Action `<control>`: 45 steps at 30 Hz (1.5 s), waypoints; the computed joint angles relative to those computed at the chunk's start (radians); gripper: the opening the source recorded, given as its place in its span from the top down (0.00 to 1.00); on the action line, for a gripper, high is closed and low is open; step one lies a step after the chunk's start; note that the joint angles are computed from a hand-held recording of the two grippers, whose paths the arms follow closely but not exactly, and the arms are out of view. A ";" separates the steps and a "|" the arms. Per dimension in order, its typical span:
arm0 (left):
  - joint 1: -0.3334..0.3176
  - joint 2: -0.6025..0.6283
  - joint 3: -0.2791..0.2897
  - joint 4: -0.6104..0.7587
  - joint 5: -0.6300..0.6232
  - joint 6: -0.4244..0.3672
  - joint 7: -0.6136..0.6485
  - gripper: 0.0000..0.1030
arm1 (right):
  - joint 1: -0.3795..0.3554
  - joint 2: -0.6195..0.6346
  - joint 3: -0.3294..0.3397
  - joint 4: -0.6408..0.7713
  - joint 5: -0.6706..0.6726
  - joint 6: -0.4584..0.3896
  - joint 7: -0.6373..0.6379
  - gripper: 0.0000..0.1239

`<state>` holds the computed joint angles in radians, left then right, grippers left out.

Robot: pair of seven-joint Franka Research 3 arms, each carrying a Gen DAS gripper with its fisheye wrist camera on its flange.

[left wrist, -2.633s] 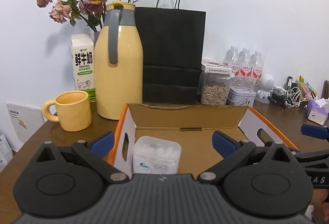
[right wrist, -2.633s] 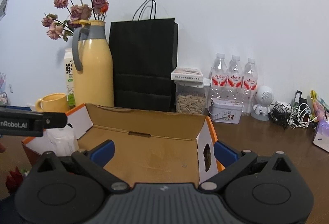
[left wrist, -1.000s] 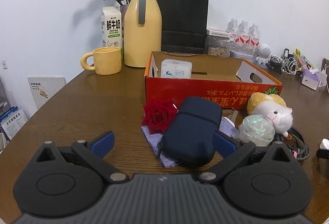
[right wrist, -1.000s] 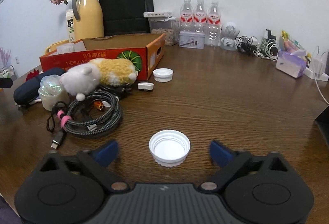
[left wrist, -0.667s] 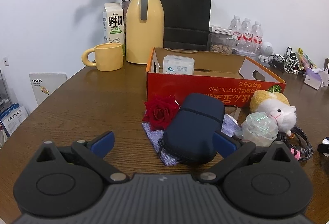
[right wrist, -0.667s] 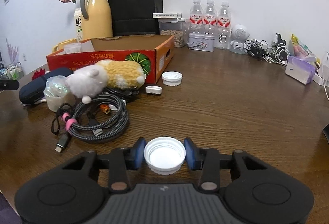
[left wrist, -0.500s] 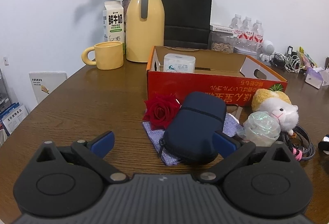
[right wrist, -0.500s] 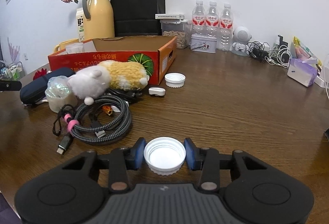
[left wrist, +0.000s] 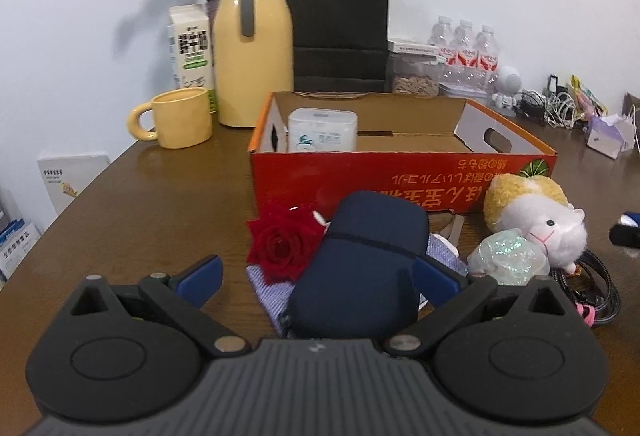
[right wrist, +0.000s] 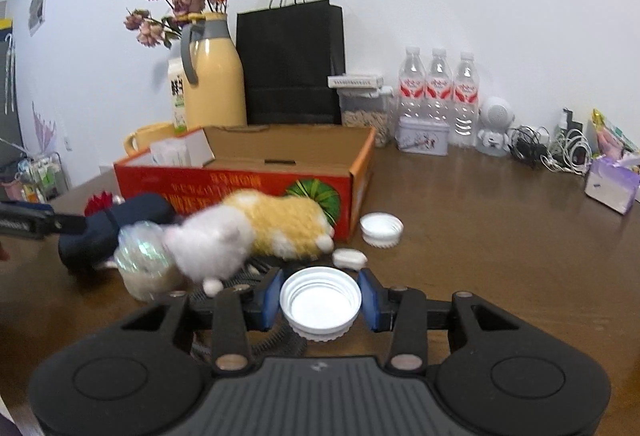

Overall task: Organize objects
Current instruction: 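Grasp the navy zippered case with the left gripper and lift it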

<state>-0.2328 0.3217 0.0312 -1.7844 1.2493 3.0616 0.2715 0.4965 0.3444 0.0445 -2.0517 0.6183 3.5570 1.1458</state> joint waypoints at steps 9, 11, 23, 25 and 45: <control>0.079 0.069 -0.109 0.035 -0.254 0.058 0.353 0.30 | 0.006 0.042 0.003 0.070 -0.024 -0.015 0.016 0.68; 0.069 0.084 -0.103 0.049 -0.293 0.056 0.397 0.28 | 0.009 0.050 -0.001 0.084 -0.028 -0.024 0.017 0.68; 0.038 0.126 -0.091 0.076 -0.511 0.049 0.633 0.31 | 0.038 0.069 -0.023 0.118 -0.024 -0.036 0.022 0.68; 0.004 0.119 -0.048 0.063 -0.524 0.071 0.620 0.33 | 0.045 0.070 -0.027 0.120 -0.015 -0.034 0.018 0.68; -0.348 0.088 0.370 0.032 -0.609 0.254 0.526 0.83 | 0.031 0.106 0.013 0.196 -0.042 0.011 0.007 0.68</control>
<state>-0.5810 0.4101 0.4015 -1.7524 0.6404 3.3160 0.7976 0.5275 0.4508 0.0571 -1.8559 0.5764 3.5683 1.1524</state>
